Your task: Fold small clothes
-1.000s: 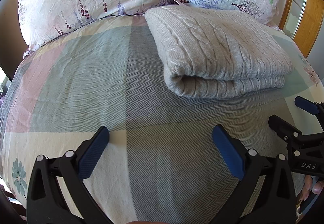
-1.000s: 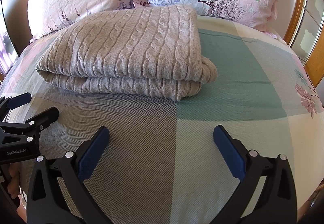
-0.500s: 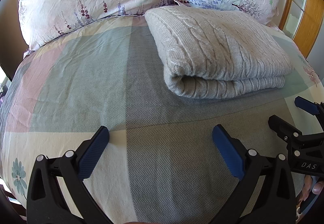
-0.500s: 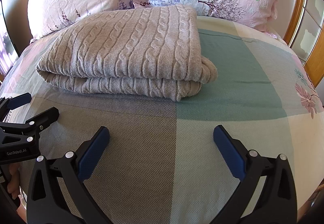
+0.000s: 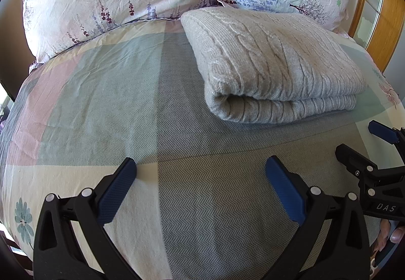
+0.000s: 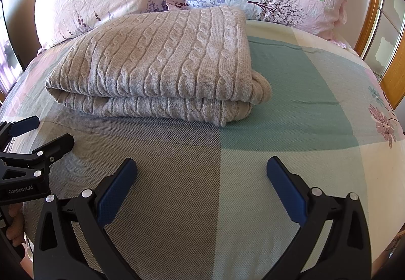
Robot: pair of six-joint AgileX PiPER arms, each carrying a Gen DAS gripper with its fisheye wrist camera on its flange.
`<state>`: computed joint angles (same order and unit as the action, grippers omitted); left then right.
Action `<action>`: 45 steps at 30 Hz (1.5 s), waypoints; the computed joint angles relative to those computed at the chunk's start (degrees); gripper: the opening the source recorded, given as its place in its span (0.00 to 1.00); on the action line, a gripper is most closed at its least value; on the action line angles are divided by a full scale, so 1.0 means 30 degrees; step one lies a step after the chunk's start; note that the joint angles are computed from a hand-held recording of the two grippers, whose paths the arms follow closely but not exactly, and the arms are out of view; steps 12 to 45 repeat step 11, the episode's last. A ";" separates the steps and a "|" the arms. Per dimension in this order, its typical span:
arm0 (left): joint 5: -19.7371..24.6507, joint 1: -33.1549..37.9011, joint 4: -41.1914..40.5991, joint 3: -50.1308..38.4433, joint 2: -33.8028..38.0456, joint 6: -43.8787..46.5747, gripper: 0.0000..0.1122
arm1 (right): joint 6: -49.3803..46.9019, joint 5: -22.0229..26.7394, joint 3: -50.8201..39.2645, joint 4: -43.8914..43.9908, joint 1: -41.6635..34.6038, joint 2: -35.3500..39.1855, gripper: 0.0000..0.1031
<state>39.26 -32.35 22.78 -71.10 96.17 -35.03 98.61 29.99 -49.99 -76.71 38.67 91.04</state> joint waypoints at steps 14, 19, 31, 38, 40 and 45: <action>0.0021 -0.0062 0.0065 0.0005 0.0000 -0.0148 0.90 | 0.0138 0.0015 0.0012 -0.0107 0.0020 0.0031 0.99; 0.0021 -0.0062 0.0065 0.0005 0.0000 -0.0148 0.90 | 0.0138 0.0015 0.0012 -0.0107 0.0020 0.0031 0.99; 0.0021 -0.0062 0.0065 0.0005 0.0000 -0.0148 0.90 | 0.0138 0.0015 0.0012 -0.0107 0.0020 0.0031 0.99; 0.0021 -0.0062 0.0065 0.0005 0.0000 -0.0148 0.90 | 0.0138 0.0015 0.0012 -0.0107 0.0020 0.0031 0.99; 0.0021 -0.0062 0.0065 0.0005 0.0000 -0.0148 0.90 | 0.0138 0.0015 0.0012 -0.0107 0.0020 0.0031 0.99; 0.0021 -0.0062 0.0065 0.0005 0.0000 -0.0148 0.90 | 0.0138 0.0015 0.0012 -0.0107 0.0020 0.0031 0.99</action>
